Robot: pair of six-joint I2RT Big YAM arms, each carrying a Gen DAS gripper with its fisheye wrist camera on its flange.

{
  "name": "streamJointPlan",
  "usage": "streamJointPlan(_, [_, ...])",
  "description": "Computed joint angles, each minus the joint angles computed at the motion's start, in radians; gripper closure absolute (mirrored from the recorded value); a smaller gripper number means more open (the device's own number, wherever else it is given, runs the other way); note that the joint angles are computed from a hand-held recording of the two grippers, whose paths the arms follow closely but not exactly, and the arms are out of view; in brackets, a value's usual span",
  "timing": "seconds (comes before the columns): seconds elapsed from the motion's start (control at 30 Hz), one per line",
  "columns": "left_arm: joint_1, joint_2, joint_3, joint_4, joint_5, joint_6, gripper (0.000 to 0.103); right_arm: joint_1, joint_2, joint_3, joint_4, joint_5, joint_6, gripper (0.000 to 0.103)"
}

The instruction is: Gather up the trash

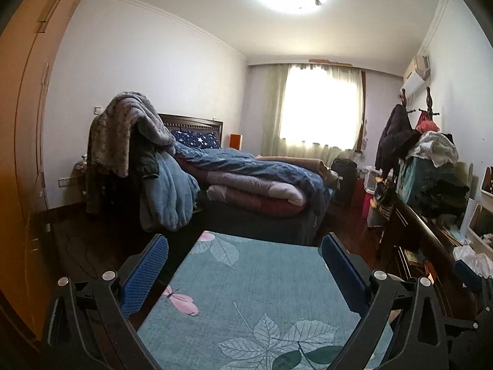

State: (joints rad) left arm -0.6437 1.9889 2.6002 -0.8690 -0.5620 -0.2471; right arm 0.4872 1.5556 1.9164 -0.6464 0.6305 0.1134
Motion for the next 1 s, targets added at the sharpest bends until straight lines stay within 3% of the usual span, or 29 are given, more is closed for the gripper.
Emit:
streamJointPlan(0.47, [-0.018,-0.058,-0.101,0.081,0.000,0.037,0.004,-0.006,-0.038,-0.039,0.002,0.021,0.032,0.003])
streamJointPlan(1.0, [-0.022,-0.072,-0.122,0.099,-0.002,0.043,0.004,0.002,-0.045,-0.045,0.005,0.036,0.031,0.003])
